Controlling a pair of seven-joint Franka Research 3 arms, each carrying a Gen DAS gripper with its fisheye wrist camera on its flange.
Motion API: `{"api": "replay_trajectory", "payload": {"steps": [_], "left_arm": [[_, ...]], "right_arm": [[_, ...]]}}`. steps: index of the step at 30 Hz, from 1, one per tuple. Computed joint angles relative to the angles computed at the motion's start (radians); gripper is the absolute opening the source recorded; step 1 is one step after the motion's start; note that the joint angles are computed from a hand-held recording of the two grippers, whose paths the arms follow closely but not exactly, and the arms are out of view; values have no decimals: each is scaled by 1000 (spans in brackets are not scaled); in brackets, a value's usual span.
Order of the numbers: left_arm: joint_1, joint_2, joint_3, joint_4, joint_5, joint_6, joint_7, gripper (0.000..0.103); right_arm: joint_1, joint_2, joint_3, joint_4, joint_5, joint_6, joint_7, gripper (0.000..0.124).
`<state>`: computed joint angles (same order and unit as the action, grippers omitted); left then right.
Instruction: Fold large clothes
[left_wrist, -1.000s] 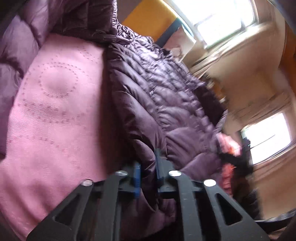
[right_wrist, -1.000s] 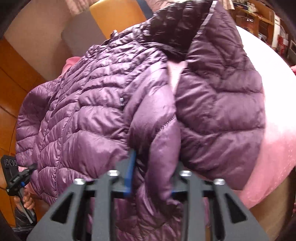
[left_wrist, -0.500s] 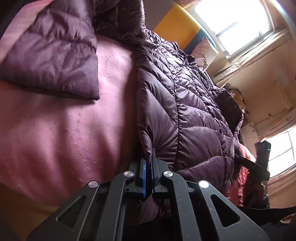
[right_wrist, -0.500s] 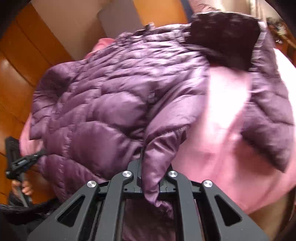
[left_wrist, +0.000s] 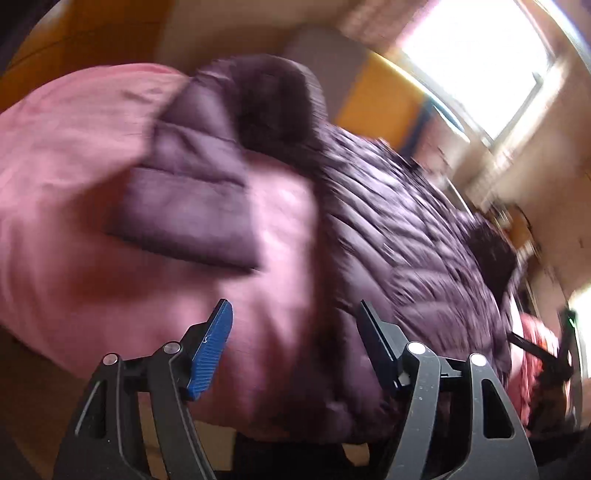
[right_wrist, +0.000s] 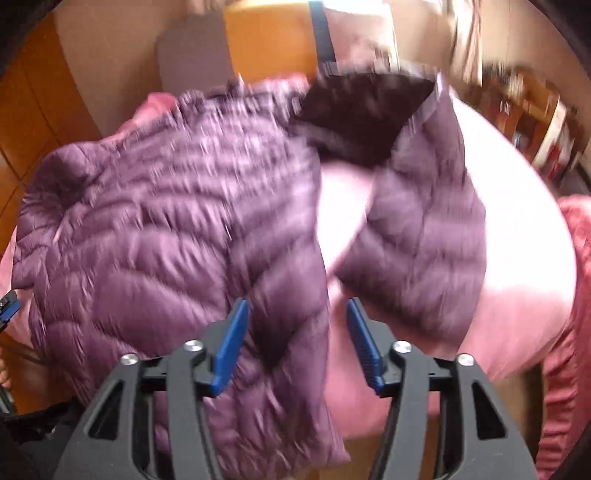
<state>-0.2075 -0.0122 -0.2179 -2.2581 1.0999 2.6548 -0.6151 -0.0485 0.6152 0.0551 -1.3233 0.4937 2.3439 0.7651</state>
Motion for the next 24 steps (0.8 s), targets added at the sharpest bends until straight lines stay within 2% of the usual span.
{"api": "replay_trajectory", "payload": {"steps": [2,4,6,7,9,10,11,12,13,16,18,19,21,23,24], "left_arm": [[5,-36,1,-43,-19,-49,-55,68],[22,-59,5,-79,-56,-69,-103,69],[46,-67,8,-98,-33,-87,-185,75],[56,-68,10,-104,-18,-92,-217,76],[87,-49,24,-99,55,-45,-300,76],[100,-44,35,-99,93,-10,-328,69],[114,-32,47,-93,134,35,-337,38],[132,-21,67,-83,140,107,-276,22],[145,-20,77,-79,140,147,-240,16],[177,-80,90,-88,174,194,-177,11],[227,-157,104,-120,248,279,-222,11],[250,-199,115,-142,242,316,-209,11],[270,-275,139,-188,143,328,-111,11],[248,-334,202,-236,-30,317,55,11],[214,-358,246,-248,-140,271,167,11]], "right_arm": [[-8,-31,36,-37,47,22,-50,68],[-5,-33,63,-36,85,-3,-94,70],[22,-16,77,-22,98,-33,-109,71],[40,-7,79,-15,98,-44,-104,71],[72,9,83,-3,95,-63,-98,71],[87,21,86,6,93,-71,-99,71],[97,24,87,7,91,-78,-101,71],[113,31,87,10,85,-82,-96,71],[131,40,86,16,77,-82,-88,71],[154,45,85,9,65,-71,-91,71],[169,60,81,18,52,-65,-83,72],[172,65,82,21,51,-65,-78,73],[172,78,82,33,48,-73,-68,74],[174,94,84,51,48,-79,-53,75],[174,95,86,50,51,-75,-52,76]]}}
